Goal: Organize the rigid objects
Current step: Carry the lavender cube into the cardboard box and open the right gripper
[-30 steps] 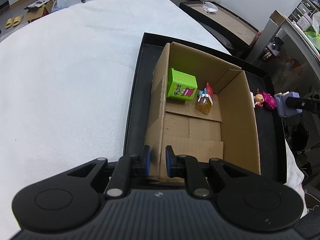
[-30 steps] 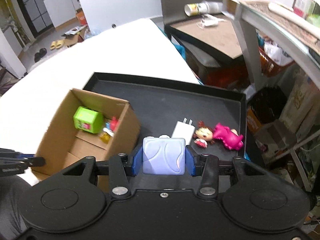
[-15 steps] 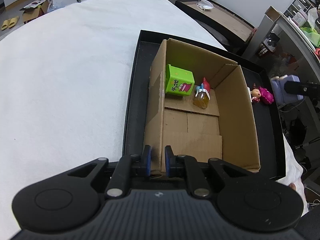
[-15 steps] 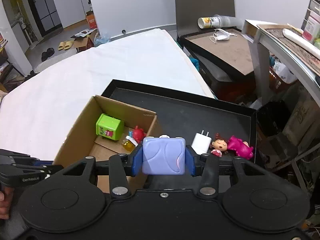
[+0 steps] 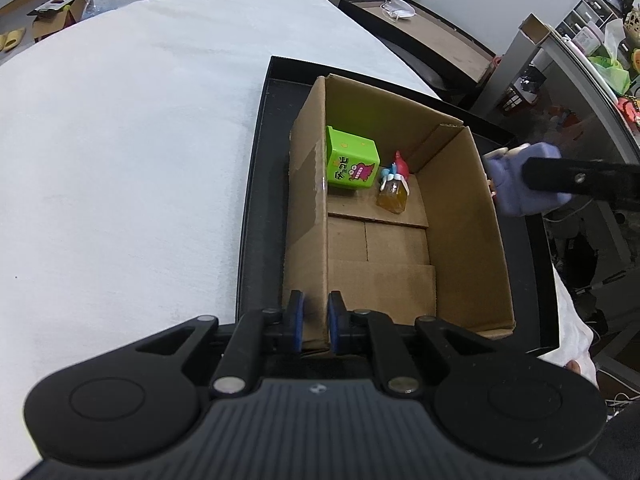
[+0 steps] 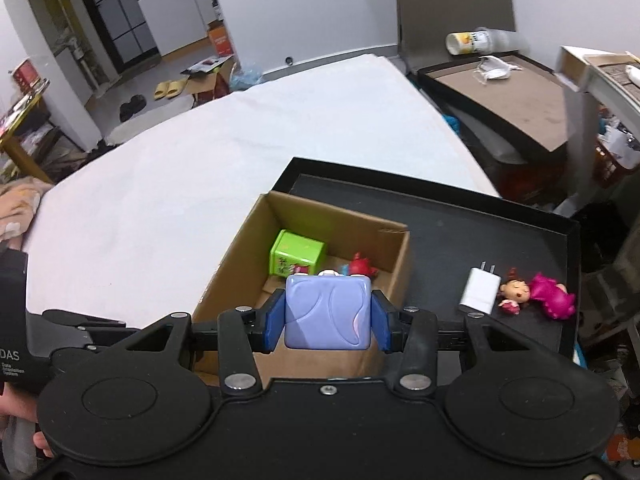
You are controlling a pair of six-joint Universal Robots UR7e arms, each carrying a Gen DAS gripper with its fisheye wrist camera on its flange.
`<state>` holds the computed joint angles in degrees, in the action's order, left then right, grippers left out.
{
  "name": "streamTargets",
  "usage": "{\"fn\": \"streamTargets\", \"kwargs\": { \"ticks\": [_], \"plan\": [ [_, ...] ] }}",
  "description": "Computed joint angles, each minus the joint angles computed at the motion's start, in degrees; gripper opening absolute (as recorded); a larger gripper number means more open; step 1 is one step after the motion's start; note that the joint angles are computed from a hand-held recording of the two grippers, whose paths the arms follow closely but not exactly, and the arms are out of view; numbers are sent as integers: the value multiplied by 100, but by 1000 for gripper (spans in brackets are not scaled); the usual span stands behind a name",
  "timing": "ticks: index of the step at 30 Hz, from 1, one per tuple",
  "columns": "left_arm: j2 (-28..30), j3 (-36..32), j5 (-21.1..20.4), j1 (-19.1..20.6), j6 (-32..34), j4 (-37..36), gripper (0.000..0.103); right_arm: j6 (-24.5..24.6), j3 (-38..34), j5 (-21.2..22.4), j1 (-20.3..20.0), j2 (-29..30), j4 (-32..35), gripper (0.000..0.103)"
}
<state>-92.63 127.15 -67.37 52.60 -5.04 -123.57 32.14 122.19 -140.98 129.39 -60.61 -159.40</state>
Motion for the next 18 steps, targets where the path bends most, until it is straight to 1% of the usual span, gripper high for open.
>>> {"fn": "streamTargets", "kwargs": {
  "ticks": [3, 12, 14, 18],
  "plan": [
    [13, -34, -104, 73, 29, 1, 12, 61, -93, 13, -35, 97, 147, 43],
    [45, -85, -410, 288, 250, -110, 12, 174, -105, 229, -242, 255, -66, 43],
    [54, -95, -458, 338, 307, -138, 12, 144, -165, 242, -280, 353, -52, 43],
    [86, -134, -594, 449, 387, -173, 13, 73, -221, 365, -396, 552, -248, 43]
  ]
}}
